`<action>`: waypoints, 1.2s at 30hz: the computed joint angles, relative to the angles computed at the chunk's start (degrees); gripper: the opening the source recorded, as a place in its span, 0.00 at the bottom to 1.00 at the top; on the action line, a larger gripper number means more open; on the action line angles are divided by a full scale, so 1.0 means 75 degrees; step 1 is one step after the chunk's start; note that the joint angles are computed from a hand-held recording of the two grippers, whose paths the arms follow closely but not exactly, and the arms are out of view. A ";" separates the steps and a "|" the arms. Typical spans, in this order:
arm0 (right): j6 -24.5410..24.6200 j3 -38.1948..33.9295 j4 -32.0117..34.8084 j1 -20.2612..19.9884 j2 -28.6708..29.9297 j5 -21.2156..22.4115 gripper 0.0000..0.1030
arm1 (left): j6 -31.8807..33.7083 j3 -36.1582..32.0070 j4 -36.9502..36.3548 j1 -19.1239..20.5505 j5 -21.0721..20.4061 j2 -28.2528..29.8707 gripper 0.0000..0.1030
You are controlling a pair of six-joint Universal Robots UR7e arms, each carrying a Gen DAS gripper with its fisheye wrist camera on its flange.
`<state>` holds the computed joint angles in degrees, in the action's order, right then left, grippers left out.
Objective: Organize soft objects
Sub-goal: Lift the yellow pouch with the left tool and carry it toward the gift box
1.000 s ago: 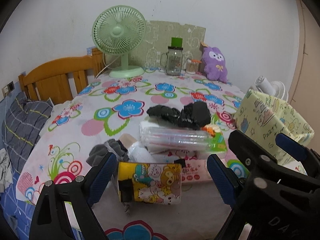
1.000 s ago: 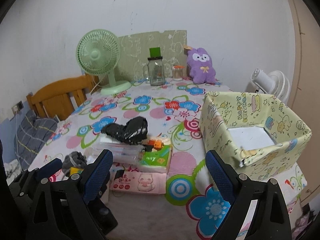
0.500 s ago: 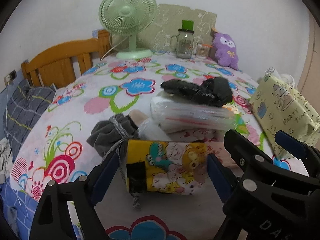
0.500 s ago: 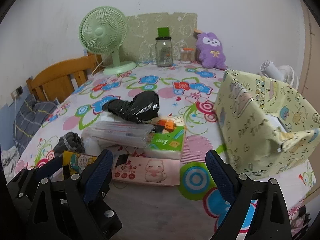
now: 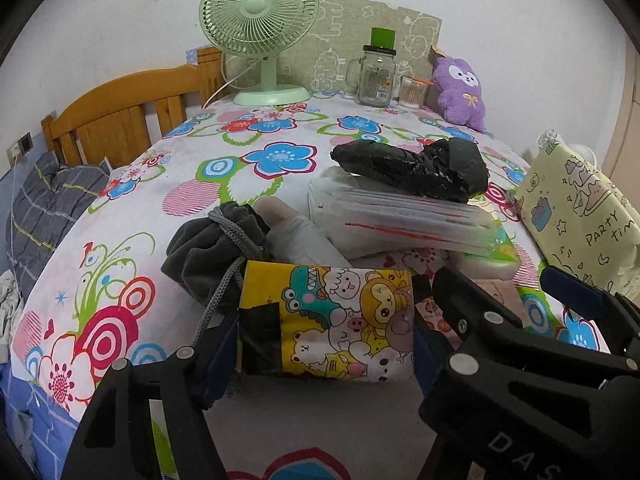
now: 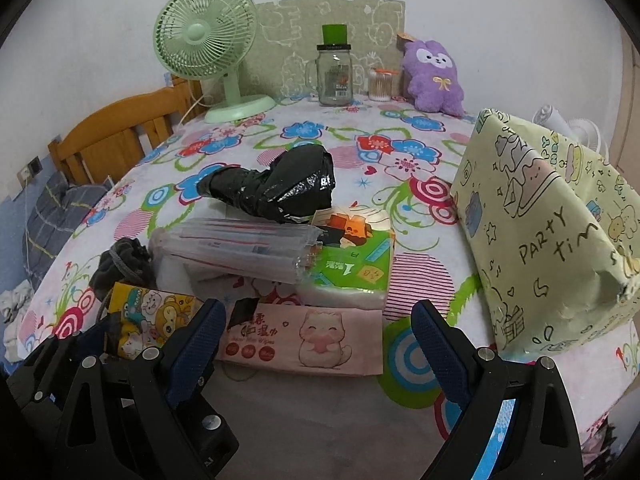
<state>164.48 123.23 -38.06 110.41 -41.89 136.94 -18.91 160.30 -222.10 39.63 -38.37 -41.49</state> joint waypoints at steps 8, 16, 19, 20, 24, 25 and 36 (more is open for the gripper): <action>-0.0202 -0.0110 -0.0104 -0.0064 -0.0073 0.0065 0.92 | 0.0242 -0.0197 0.0089 0.0077 -0.0060 -0.0170 0.73; -0.0387 -0.0289 0.0135 -0.0028 -0.0157 -0.0092 0.83 | 0.0388 -0.0387 0.0476 0.0123 -0.0004 -0.0458 0.73; -0.0507 -0.0388 0.0250 0.0000 -0.0140 -0.0127 0.76 | 0.0414 -0.0455 0.0697 0.0144 -0.0019 -0.0587 0.73; -0.0540 -0.0413 0.0296 -0.0002 -0.0140 -0.0172 0.71 | 0.0425 -0.0473 0.0740 0.0148 -0.0019 -0.0603 0.73; -0.0420 -0.0621 0.0838 -0.0125 -0.0089 -0.0475 0.42 | 0.0414 -0.0533 0.0917 0.0215 -0.0011 -0.0634 0.73; -0.0334 -0.0676 0.0999 -0.0164 -0.0066 -0.0530 0.31 | 0.0413 -0.0540 0.0948 0.0223 -0.0004 -0.0631 0.73; -0.0294 -0.0589 0.1168 -0.0197 -0.0152 -0.0768 0.03 | 0.0324 -0.0502 0.0982 0.0106 0.0076 -0.0612 0.73</action>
